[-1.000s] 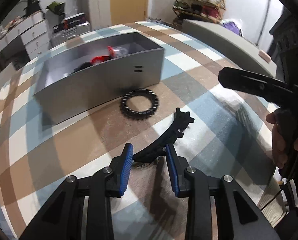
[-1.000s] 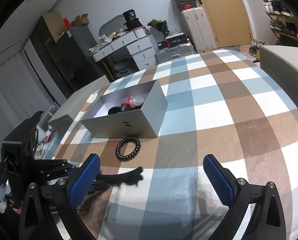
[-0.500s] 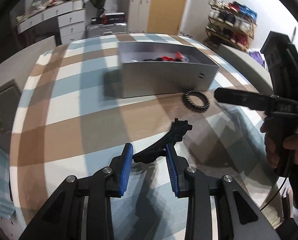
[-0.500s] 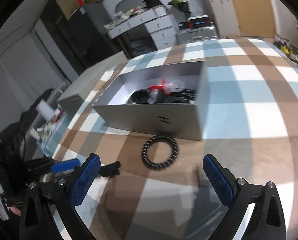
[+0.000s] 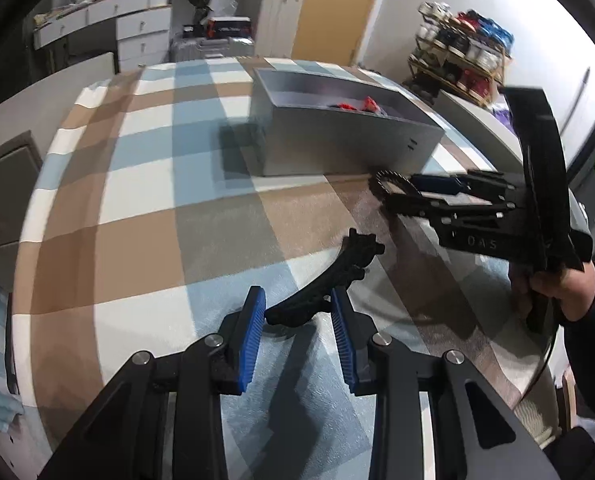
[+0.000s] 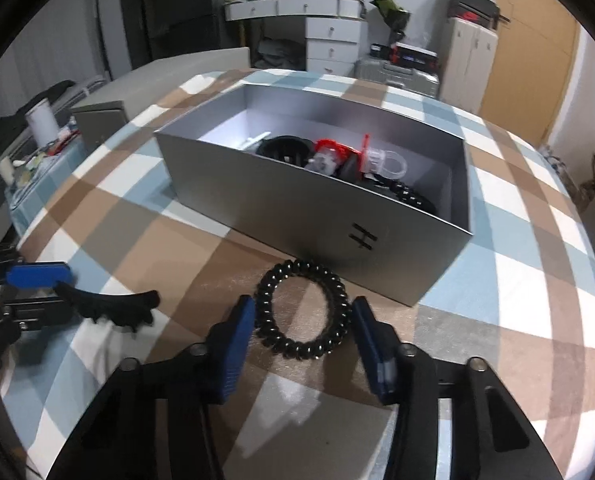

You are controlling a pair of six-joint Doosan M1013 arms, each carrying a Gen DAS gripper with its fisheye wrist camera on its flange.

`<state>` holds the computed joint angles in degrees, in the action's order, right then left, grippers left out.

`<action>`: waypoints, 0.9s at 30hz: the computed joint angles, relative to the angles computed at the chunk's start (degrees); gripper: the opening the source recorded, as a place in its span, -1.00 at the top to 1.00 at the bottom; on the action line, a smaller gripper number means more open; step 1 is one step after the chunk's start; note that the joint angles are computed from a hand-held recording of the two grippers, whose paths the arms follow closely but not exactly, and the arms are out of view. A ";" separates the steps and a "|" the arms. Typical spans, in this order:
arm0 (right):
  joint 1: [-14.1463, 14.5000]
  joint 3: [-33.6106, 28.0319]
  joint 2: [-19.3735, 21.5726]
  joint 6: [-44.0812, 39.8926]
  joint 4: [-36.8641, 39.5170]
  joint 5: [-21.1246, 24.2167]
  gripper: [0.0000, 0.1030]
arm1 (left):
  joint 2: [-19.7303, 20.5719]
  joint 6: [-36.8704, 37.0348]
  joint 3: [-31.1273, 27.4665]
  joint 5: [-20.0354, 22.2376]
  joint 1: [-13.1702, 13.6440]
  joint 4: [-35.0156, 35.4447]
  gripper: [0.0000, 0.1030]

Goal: Organize jewelry
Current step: 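Grasp the black beaded hair tie with the right gripper while the left holds the comb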

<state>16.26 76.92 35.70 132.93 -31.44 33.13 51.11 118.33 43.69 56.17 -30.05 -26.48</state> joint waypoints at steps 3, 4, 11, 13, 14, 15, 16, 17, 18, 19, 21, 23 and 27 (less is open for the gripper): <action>-0.28 1.10 -0.60 -1.00 0.97 -1.94 0.32 | -0.02 1.28 -0.33 0.53 -0.35 1.16 0.45; -0.47 1.65 -0.92 -1.36 1.81 -2.80 0.33 | 0.04 1.63 -0.54 0.68 -0.45 1.50 0.43; -1.10 4.76 -2.87 -3.37 5.30 -8.17 0.38 | 1.17 3.63 -3.25 3.89 -1.43 5.65 0.00; -1.35 6.07 -3.69 -4.50 6.69 -10.43 0.38 | 1.27 4.85 -3.44 3.63 -1.77 7.11 0.00; -1.43 6.31 -3.82 -4.77 7.19 -11.02 0.38 | 1.52 5.66 -3.81 3.60 -1.95 7.66 0.00; -1.52 6.73 -4.08 -4.99 7.72 -11.65 0.39 | 1.97 5.98 -4.61 4.33 -2.02 7.75 -0.01; -1.68 7.27 -4.42 -5.56 8.72 -12.53 0.40 | 2.97 5.59 -6.50 6.18 -2.12 8.13 0.00; -1.77 7.67 -4.66 -5.80 9.19 -13.14 0.40 | 4.07 4.33 -8.65 8.02 -2.28 9.12 0.00; -1.88 8.17 -4.96 -5.96 9.60 -13.91 0.40 | 5.05 3.78 -10.57 9.50 -2.38 9.55 0.00; -1.92 8.29 -5.05 -6.00 9.74 -14.16 0.40 | 5.49 4.22 -11.44 9.83 -2.51 9.83 0.00; -2.05 8.71 -5.32 -6.80 10.97 -14.59 0.40 | 5.81 5.33 -12.23 10.40 -3.01 11.83 0.00; -2.23 9.19 -5.58 -9.04 13.43 -15.08 0.40 | 5.81 7.48 -12.50 11.34 -3.26 12.17 0.24; -2.34 9.91 -5.78 -10.99 16.25 -16.07 0.40 | 6.14 9.11 -13.60 14.26 -3.67 12.57 0.65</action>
<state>13.92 86.83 29.92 121.95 -15.19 17.06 57.25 127.44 30.09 70.43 -33.72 -13.90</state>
